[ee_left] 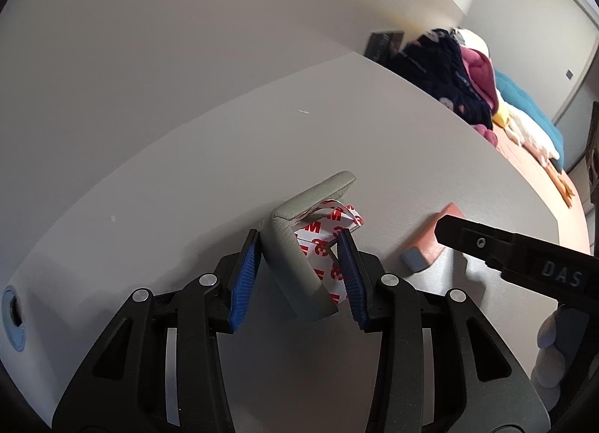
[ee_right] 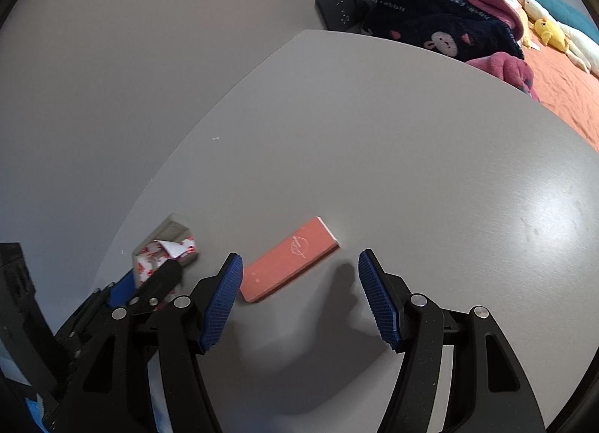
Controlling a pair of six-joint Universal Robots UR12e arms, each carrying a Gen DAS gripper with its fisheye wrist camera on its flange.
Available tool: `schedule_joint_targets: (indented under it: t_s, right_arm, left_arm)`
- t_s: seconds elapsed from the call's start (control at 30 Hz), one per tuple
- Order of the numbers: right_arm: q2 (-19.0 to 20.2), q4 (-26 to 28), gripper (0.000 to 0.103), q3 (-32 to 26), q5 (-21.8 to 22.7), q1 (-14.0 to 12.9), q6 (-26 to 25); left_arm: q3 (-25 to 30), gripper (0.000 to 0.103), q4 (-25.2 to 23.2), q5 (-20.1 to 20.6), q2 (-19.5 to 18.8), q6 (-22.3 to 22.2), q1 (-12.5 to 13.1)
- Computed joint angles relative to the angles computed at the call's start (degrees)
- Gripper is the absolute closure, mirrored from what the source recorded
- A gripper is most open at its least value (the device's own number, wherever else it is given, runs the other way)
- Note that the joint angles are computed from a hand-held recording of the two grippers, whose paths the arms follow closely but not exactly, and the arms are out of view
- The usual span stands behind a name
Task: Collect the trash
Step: 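Grasp the gray tape corner with the left tool while the right tool grasps the pink box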
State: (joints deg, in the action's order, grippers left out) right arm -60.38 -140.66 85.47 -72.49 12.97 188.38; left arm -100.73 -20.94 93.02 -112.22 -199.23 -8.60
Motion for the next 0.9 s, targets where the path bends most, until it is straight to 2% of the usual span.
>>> schedule_joint_targets:
  t_s: [0.1, 0.23, 0.3, 0.43, 0.9]
  right_arm:
    - [0.47, 0.28, 0.037, -0.74, -2.06, 0.84, -0.18]
    - [1.13, 2.04, 0.052, -2.0, -4.58, 1.83, -1.6]
    - [1.17, 2.44, 0.054, -2.19, -4.85, 1.96, -2.23]
    - [0.89, 3.92, 0.08, -2.0, -2.28, 1.41, -3.73]
    - [-2.74, 2.55, 0.08, 2.48, 2.94, -0.66, -4.75]
  left_arm:
    - [-0.57, 0.062, 0.38, 0.18, 0.5, -0.72, 0.3]
    - [-0.81, 0.062, 0.33, 0.19, 0.76, -1.22, 0.44]
    - [-1.02, 0.062, 0.46, 0.19, 0.93, -1.35, 0.46]
    - [-1.14, 0.062, 0.61, 0.11, 1.05, -1.75, 0.41]
    - [-1.88, 0.062, 1.93, -1.04, 2.3, -2.29, -0.3]
